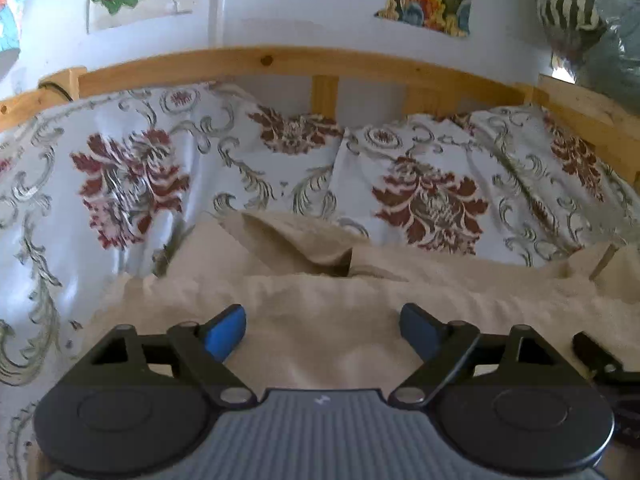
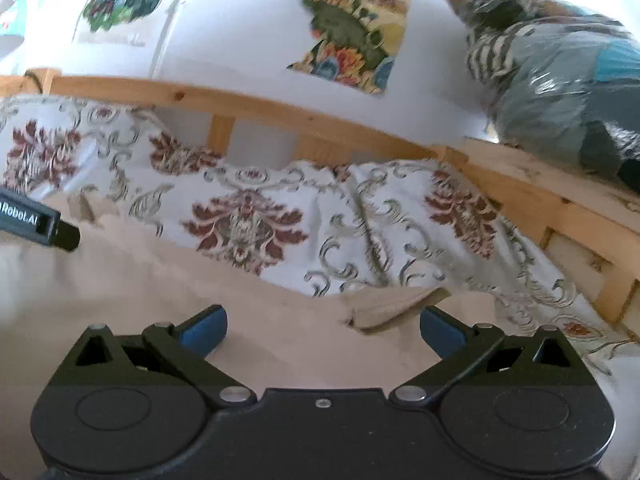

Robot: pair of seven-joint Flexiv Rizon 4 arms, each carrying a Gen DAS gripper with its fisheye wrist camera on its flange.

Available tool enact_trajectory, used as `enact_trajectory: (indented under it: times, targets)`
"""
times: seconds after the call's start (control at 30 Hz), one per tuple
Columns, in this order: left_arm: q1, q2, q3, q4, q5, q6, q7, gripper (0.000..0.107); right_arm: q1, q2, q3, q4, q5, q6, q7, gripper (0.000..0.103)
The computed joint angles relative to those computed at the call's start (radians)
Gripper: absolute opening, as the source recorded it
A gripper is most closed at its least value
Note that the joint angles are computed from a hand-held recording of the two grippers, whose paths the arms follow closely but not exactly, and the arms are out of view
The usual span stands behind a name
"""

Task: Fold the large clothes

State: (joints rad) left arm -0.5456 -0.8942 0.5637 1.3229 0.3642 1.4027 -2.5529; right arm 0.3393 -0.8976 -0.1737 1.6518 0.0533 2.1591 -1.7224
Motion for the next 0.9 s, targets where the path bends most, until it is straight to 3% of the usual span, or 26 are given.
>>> enact_trajectory:
  times: [0.1,0.2,0.3,0.43,0.53,0.57,0.63,0.7,0.8,0.9]
  targets:
    - [0.010,-0.020,-0.007,0.003,-0.003,0.011,-0.002,0.090,0.005,-0.014,-0.004,-0.006,-0.012,-0.057,0.006,0.102]
    - [0.003,-0.038,0.007,0.005,-0.004,0.022,-0.006,0.093,0.018,-0.036,-0.016,-0.003,-0.007,-0.037,0.004,0.102]
    - [0.046,-0.034,-0.048,0.019,-0.041,0.037,0.029,0.097,0.016,-0.048,-0.013,-0.007,-0.009,-0.032,0.005,0.101]
    - [0.046,-0.030,-0.052,0.033,-0.079,0.036,0.068,0.099,-0.015,-0.039,0.016,-0.010,-0.047,-0.063,0.027,0.101]
    - [0.012,0.000,-0.024,0.050,-0.086,-0.014,0.071,0.098,-0.092,-0.002,0.079,0.021,-0.163,-0.070,0.077,0.101]
    - [-0.007,0.011,-0.002,0.062,-0.074,-0.009,0.049,0.098,-0.080,0.010,0.064,0.031,-0.142,-0.058,0.053,0.101]
    - [-0.044,0.022,0.047,0.081,-0.056,-0.002,-0.009,0.098,-0.017,0.007,-0.026,0.051,-0.066,0.064,-0.037,0.102]
    - [-0.067,0.035,0.076,0.101,-0.044,-0.005,-0.060,0.099,-0.022,0.017,-0.041,0.061,-0.053,0.120,-0.098,0.102]
    - [-0.097,0.031,0.120,0.084,-0.021,-0.106,-0.114,0.100,-0.001,0.004,-0.100,0.040,0.046,0.122,-0.192,0.102]
    - [-0.127,0.007,0.171,0.054,0.031,-0.213,-0.166,0.100,0.076,-0.044,-0.220,-0.023,0.277,0.023,-0.259,0.102]
